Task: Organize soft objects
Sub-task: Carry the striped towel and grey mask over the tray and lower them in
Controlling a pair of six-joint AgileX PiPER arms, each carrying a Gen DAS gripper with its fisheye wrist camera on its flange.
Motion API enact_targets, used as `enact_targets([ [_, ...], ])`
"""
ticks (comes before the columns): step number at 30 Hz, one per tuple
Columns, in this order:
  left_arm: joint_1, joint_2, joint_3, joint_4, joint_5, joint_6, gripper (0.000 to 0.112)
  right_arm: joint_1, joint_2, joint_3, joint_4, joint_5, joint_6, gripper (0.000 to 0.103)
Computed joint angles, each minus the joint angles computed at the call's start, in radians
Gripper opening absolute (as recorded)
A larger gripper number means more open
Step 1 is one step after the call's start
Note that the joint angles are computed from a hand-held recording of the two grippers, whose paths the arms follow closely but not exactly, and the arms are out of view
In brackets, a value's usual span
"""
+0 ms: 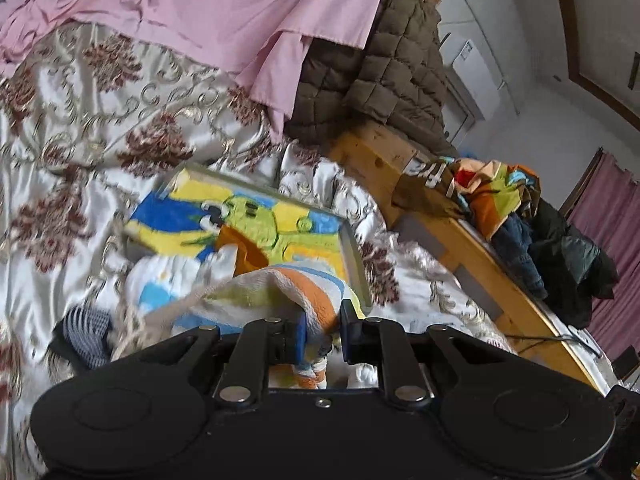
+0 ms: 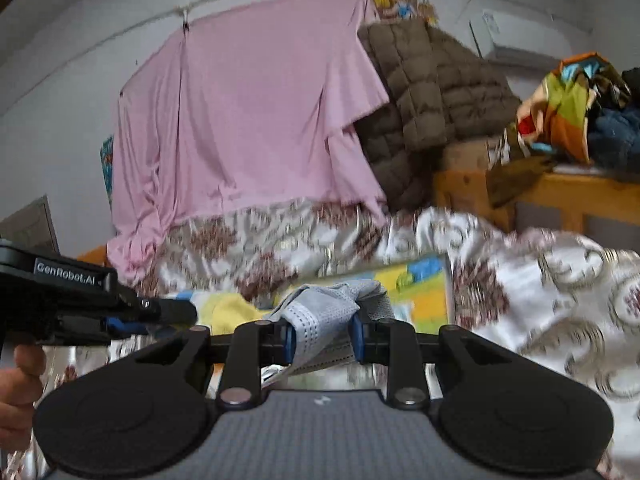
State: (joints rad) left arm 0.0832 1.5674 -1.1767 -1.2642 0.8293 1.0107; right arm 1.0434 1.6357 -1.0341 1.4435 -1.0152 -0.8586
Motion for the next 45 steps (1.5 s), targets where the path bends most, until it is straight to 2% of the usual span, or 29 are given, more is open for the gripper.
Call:
enact_targets([
  [4, -0.061, 0.052, -0.078, -0.019, -0.07, -0.005, 0.018, -0.113, 0.02, -0.008, -0.117, 0.069, 0.089, 0.029],
  [8, -0.127, 0.148, -0.214, 0.004, -0.137, -0.053, 0.018, -0.215, 0.066, -0.056, -0.186, 0.124, 0.103, 0.029],
  [12, -0.186, 0.262, -0.378, 0.064, -0.185, -0.126, 0.018, -0.308, 0.117, -0.097, -0.247, 0.182, 0.151, 0.029],
  [17, -0.256, 0.408, -0.562, 0.134, -0.253, -0.213, 0.018, -0.429, 0.166, -0.117, -0.308, 0.297, 0.273, 0.03],
  [22, -0.315, 0.551, -0.735, 0.256, -0.29, -0.359, 0.018, -0.52, 0.22, -0.154, -0.325, 0.406, 0.312, 0.03],
  [27, -0.355, 0.674, -0.888, 0.41, -0.28, -0.521, 0.018, -0.577, 0.262, -0.191, -0.311, 0.496, 0.311, 0.031],
  [33, -0.374, 0.741, -0.936, 0.555, -0.295, -0.65, 0.018, -0.601, 0.304, -0.237, -0.27, 0.555, 0.283, 0.034],
  [37, -0.372, 0.802, -1.019, 0.636, -0.237, -0.739, 0.019, -0.617, 0.334, -0.284, -0.172, 0.602, 0.193, 0.034],
  [41, -0.39, 0.863, -1.116, 0.787, -0.174, -0.845, 0.019, -0.631, 0.358, -0.317, -0.082, 0.631, 0.116, 0.035],
  [45, -0.39, 0.894, -1.152, 0.822, -0.146, -0.885, 0.02, -0.634, 0.368, -0.336, -0.005, 0.636, 0.043, 0.036],
])
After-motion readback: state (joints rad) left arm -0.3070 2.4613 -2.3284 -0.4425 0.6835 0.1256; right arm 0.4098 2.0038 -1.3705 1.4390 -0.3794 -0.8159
